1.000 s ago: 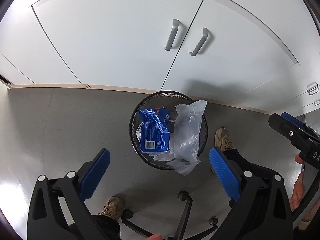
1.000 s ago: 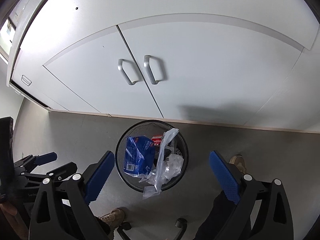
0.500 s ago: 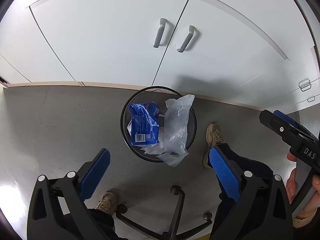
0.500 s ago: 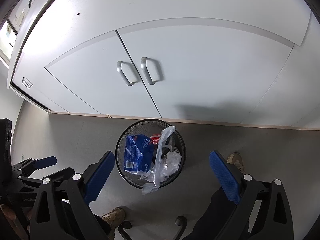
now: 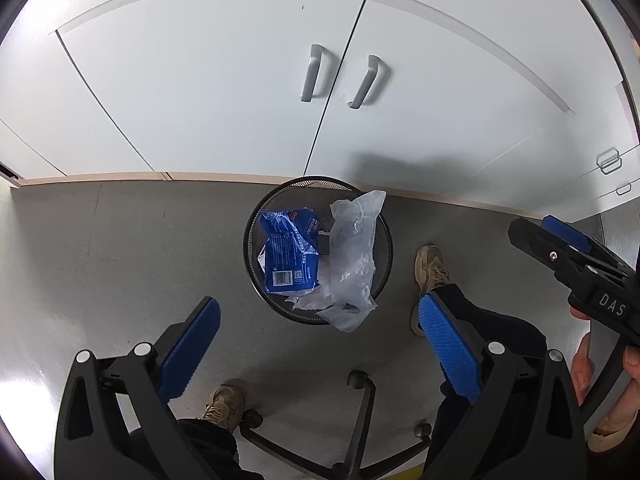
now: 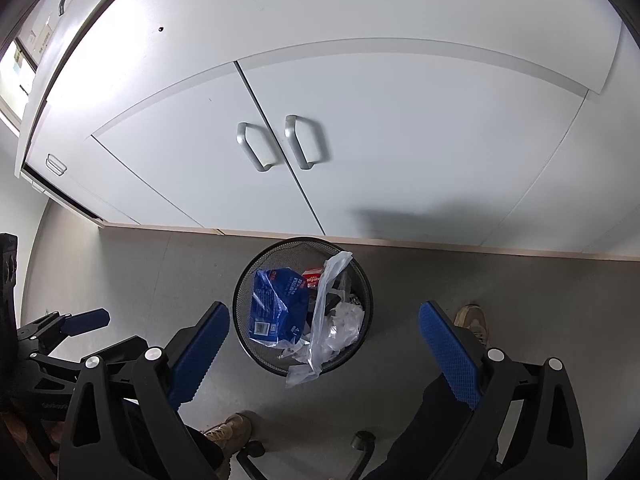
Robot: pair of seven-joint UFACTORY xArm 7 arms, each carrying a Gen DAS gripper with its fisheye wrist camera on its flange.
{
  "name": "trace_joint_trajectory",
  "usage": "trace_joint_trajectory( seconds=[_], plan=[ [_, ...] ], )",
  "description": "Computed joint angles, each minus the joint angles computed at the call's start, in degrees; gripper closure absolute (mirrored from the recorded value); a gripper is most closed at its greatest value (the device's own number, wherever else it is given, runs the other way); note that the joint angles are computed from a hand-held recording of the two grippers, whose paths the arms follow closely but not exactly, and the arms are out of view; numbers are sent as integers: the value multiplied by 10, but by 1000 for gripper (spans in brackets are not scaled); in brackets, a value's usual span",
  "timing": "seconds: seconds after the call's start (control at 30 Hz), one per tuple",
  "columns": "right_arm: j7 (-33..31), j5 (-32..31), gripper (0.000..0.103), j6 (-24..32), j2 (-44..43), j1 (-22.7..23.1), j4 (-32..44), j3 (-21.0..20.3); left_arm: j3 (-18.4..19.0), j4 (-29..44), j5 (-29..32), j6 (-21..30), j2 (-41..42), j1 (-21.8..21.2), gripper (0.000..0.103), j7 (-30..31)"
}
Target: Collect trash
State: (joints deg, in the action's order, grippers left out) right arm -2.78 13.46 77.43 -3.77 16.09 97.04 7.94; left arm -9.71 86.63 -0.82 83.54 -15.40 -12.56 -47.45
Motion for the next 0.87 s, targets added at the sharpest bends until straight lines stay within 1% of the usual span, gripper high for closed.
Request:
trace_joint_trajectory(
  seconds=[0.6,0.67,0.73,0.87],
  plan=[
    [-1,1,6,6,1,0,8,-1,-7,33,16,25,15,-8,4,0],
    [-1,1,6,6,1,0,8,0,-3,39,5,37,22,-8,4,0],
    [0,0,6,6,0,0,9,0,5,30,-18,30,20,-9,4,4],
    [2,-1,6,7,1,0,10,0,0,28,-13,29,18,-10,4,4]
  ],
)
